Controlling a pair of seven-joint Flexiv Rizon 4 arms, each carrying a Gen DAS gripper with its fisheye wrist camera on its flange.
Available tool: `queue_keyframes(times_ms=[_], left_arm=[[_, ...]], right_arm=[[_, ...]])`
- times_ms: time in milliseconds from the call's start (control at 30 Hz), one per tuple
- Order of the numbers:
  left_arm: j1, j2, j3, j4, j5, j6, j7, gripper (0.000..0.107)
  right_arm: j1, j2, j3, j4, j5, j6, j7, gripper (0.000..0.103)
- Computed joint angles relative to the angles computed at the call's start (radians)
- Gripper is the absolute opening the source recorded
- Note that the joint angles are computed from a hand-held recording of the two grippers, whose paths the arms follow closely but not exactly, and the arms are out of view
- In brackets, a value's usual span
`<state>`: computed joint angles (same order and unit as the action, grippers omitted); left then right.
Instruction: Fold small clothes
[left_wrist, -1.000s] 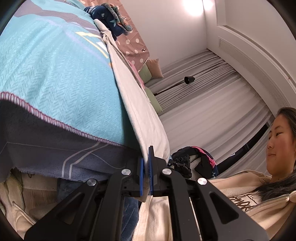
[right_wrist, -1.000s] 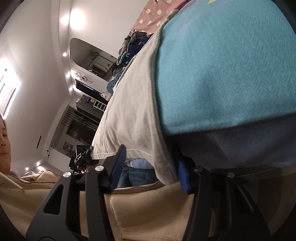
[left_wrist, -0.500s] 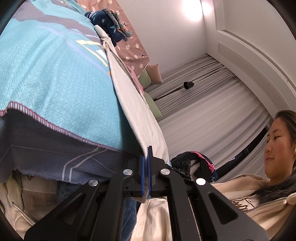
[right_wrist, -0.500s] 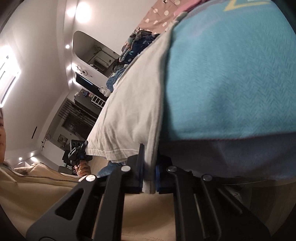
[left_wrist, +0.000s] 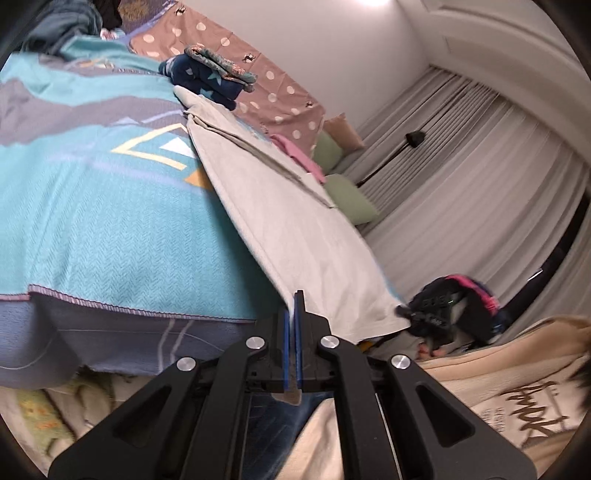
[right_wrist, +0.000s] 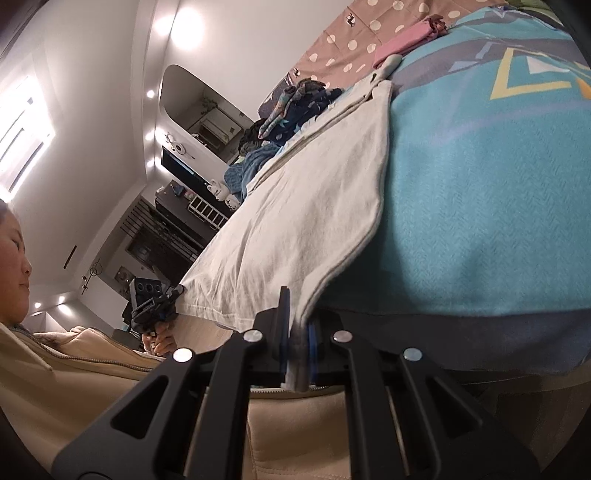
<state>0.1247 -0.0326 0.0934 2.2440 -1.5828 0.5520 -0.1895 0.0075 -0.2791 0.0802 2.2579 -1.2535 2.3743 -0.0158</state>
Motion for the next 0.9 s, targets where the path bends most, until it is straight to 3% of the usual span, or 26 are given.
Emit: queue_keyframes(times_ms=[200, 400, 600, 767, 900], left_arm=[[-0.028, 0.001, -0.016, 0.006, 0.006, 0.108, 0.009, 0.001], [-0.022, -0.005, -0.007, 0.016, -0.015, 0.077, 0.023, 0.001], [-0.027, 0.015, -0.009, 0.009, -0.049, 0.094, 0.067, 0.001], [-0.038, 0.021, -0.017, -0.034, -0.066, 0.114, 0.084, 0.001], [-0.051, 0.019, -0.026, -0.085, -0.090, 0.151, 0.105, 0.001]], right_arm=[[-0.005, 0.005, -0.009, -0.029, -0.063, -0.011, 0.114, 0.008], [0.019, 0.014, -0.067, -0.156, -0.291, -0.047, 0.331, 0.008], [0.045, 0.070, -0.052, -0.147, -0.206, -0.107, 0.291, 0.007], [0.065, 0.080, -0.007, -0.170, 0.012, -0.143, 0.134, 0.006], [0.044, 0.018, -0.025, -0.310, -0.121, -0.115, 0.239, 0.006]])
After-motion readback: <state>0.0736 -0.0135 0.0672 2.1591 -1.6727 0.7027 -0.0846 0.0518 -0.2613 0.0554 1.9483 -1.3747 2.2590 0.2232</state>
